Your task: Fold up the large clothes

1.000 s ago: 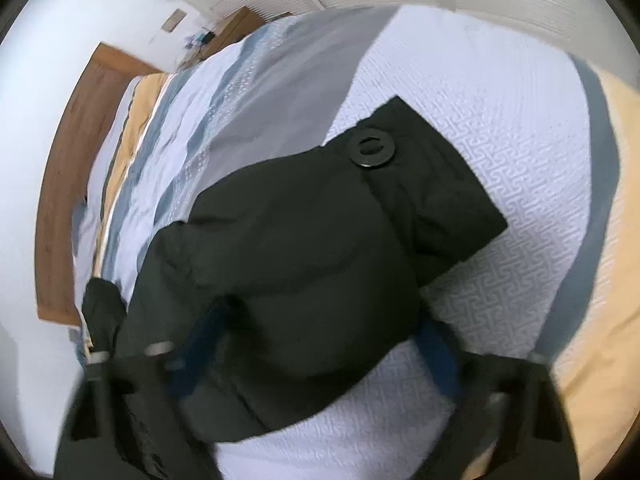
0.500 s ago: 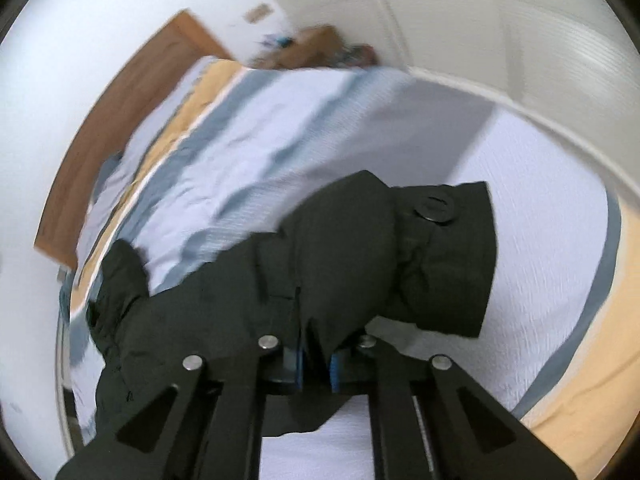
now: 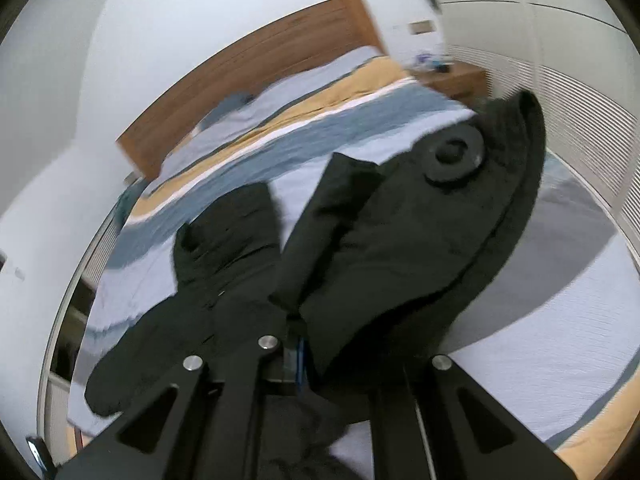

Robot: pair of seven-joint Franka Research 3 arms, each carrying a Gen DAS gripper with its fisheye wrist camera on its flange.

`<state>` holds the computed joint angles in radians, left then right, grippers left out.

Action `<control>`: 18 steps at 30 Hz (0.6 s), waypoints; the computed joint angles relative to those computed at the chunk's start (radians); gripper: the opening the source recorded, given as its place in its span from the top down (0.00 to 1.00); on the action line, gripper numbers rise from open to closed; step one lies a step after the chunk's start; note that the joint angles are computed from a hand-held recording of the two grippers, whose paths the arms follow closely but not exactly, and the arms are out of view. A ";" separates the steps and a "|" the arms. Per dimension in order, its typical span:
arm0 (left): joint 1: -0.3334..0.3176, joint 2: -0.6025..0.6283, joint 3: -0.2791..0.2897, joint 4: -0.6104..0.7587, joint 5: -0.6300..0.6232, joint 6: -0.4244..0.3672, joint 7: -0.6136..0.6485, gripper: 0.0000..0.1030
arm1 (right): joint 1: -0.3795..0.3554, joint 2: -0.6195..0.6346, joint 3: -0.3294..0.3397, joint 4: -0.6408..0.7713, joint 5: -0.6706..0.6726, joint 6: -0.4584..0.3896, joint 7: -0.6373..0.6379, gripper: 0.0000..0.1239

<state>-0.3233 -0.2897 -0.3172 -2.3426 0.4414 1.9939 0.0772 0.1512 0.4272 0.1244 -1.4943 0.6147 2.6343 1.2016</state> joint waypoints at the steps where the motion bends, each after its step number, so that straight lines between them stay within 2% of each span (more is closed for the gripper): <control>1: -0.002 -0.020 0.002 -0.017 -0.006 -0.004 -0.003 0.01 | 0.009 -0.007 0.008 -0.011 -0.004 -0.005 -0.008 0.93; 7: -0.003 -0.114 0.006 -0.091 -0.032 -0.023 -0.008 0.01 | 0.070 -0.039 0.037 -0.078 -0.025 -0.046 -0.071 0.93; 18: -0.006 -0.188 0.000 -0.156 -0.064 -0.036 -0.012 0.01 | 0.179 -0.043 0.043 -0.183 -0.101 -0.137 -0.136 0.93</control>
